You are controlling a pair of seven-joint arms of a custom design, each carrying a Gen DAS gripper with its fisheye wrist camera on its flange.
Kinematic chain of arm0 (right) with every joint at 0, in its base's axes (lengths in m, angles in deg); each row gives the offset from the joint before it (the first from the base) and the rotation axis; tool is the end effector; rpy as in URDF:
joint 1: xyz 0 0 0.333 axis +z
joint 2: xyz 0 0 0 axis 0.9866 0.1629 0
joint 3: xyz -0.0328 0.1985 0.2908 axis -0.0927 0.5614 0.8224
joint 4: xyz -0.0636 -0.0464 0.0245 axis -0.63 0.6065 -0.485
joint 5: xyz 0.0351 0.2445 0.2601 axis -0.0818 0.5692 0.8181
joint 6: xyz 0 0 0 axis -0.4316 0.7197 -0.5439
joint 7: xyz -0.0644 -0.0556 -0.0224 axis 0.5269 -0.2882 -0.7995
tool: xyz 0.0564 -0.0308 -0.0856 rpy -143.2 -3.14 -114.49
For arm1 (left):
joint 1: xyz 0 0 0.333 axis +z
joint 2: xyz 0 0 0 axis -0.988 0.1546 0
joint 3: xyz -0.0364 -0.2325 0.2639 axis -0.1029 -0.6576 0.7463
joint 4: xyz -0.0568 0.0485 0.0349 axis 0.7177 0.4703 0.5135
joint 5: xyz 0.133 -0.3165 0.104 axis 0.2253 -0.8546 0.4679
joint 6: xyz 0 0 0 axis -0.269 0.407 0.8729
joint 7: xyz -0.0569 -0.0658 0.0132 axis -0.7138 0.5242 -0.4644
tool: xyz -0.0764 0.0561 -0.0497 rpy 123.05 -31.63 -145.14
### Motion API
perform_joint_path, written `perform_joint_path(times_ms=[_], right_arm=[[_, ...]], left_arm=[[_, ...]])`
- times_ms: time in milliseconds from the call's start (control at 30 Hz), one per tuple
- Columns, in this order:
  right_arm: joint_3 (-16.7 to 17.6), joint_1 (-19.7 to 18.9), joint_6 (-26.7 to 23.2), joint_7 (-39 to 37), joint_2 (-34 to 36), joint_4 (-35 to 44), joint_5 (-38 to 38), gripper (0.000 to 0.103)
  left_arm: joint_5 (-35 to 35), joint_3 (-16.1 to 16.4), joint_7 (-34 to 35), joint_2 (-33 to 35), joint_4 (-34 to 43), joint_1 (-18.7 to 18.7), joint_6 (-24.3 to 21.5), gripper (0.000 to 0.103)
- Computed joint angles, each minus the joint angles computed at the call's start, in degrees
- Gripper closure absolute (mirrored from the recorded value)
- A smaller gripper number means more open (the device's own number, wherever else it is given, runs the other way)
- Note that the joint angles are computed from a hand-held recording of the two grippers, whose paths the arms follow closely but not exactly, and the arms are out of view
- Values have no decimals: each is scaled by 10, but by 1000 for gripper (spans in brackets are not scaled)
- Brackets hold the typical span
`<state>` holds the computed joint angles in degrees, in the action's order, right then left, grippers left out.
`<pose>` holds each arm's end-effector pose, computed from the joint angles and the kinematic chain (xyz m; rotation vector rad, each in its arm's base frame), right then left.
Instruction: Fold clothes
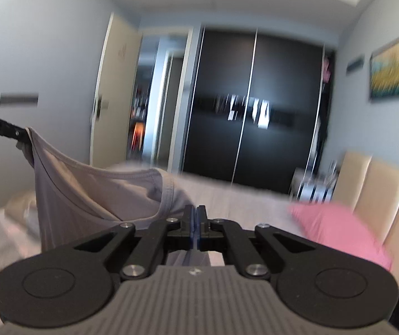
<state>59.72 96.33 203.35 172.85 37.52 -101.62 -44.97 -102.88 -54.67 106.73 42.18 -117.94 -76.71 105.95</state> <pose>0.5381 0.2294 0.6896 -1.6285 1.1788 -1.0190 0.5742 0.0018 0.7592 -1.2981 1.9897 -1.1883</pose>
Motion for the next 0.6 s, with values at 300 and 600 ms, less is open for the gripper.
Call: perform_joint_path(times_ms=[300, 600], right_arm=[[49, 0, -40, -257, 82, -132, 327, 101], [165, -40, -106, -509, 139, -197, 587, 101]], left_arm=[[211, 6, -107, 79, -146, -1, -30, 101], [285, 10, -88, 98, -242, 14, -50, 101]])
